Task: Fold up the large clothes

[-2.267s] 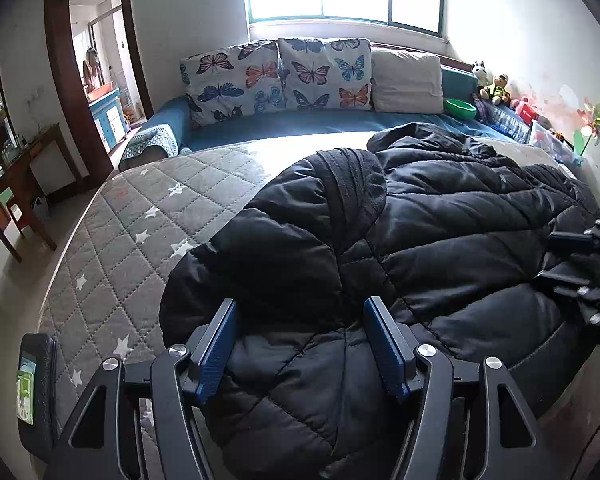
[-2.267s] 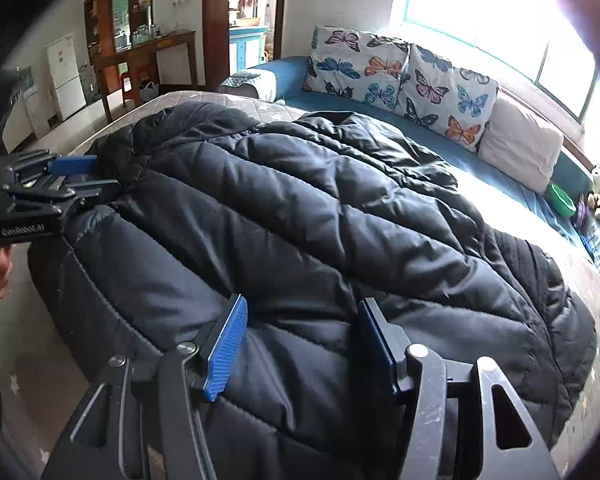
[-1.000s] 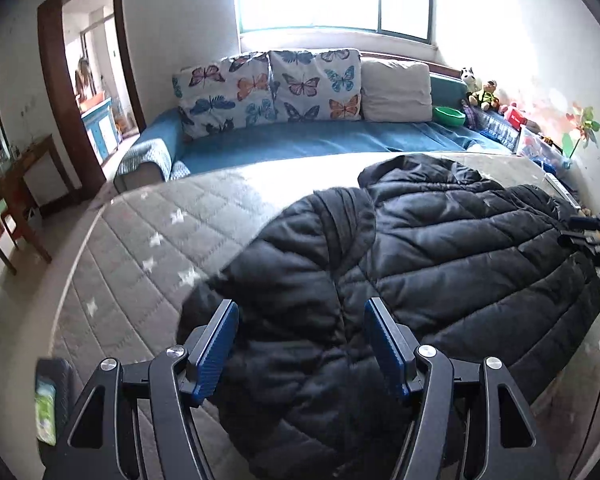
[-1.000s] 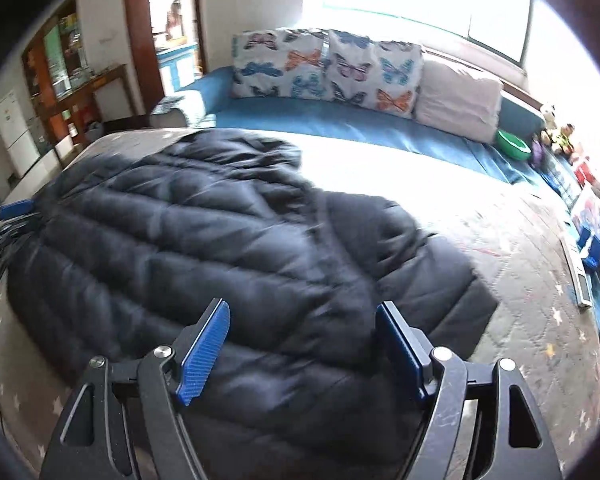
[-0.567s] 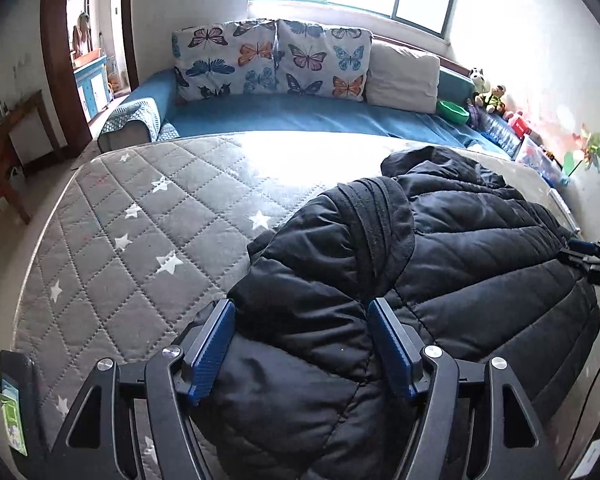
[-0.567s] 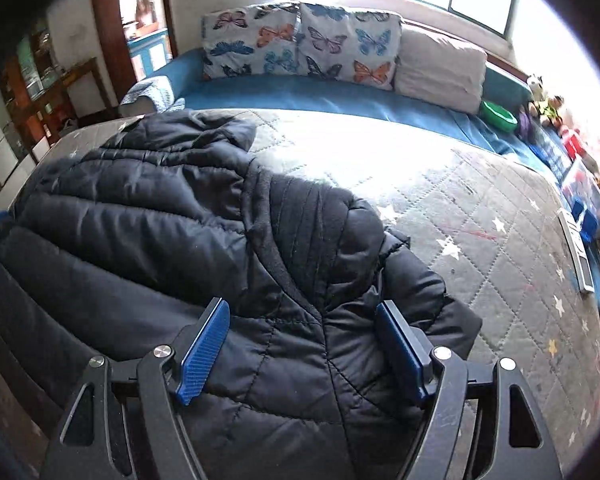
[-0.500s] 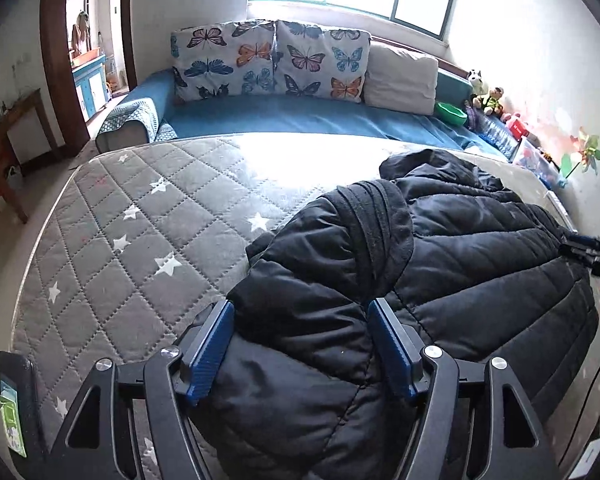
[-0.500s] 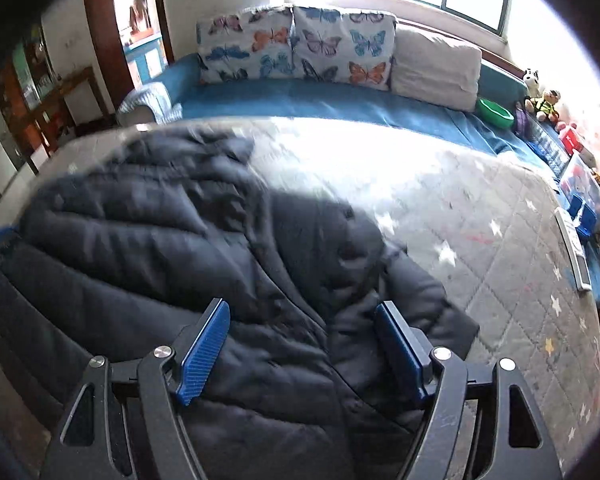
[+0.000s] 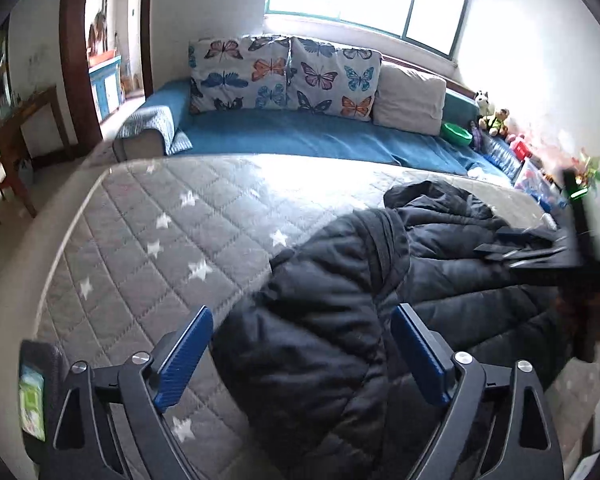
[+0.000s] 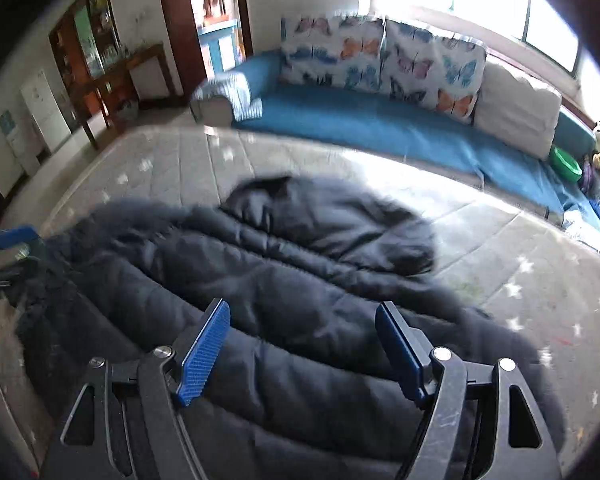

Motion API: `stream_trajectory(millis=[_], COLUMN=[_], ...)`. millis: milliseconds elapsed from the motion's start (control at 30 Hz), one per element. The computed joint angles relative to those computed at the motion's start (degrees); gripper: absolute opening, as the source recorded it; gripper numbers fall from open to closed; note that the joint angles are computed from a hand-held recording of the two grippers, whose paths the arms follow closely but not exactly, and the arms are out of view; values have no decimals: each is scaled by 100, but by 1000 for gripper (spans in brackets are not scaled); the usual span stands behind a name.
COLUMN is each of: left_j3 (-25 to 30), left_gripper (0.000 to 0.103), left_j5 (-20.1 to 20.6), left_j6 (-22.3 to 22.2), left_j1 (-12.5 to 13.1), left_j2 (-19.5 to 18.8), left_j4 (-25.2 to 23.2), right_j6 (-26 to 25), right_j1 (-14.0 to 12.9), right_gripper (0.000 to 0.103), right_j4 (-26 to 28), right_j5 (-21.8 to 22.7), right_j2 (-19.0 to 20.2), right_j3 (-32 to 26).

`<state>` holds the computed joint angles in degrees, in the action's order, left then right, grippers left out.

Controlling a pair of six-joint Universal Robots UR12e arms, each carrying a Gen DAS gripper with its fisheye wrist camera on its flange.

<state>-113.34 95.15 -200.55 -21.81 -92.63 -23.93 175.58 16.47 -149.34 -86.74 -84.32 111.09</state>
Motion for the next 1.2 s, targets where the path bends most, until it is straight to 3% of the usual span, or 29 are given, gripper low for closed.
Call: stream_trajectory(millis=[67,200,300,500,600,667,833,1000,1200], left_j3=[-114,-332,-483,-727,-768,-795,-999,-1082,-1095], left_gripper=[101,101,101,101,103,103,103,103,103], left_j5=[-78,-171,-480,-1049,-1316,-1393,-1910,-2055,-2002], left_j6=[-107,-340,-595,-704,-924,-1070,-1503,-1622,-1776], left_j1=[34,85,146,113,128,118,252,200,126], left_j2=[88,246,312,293,223,182,184,117,-8], left_j4=[29,14,-27,414,546,667,1125,1276,1320], right_j6=[142,225,180,60,-99,-174,43,201,10], right_j1=[1,-78,-95,-210,-197,-260,-525,-615,-492], right_gripper=[83,83,83,84,84,84,84,88,89], right_j4=[325,148,14,-309,15,-146,-119,-316,-820], right_j5=[-17,86,64,349,100,103,534,642,183], right_j2=[134,39,-190,-735,-839,-928,-1220,-1329,-1187], right_j3=[-61,48,209,695,833,972,1117,1277,1550])
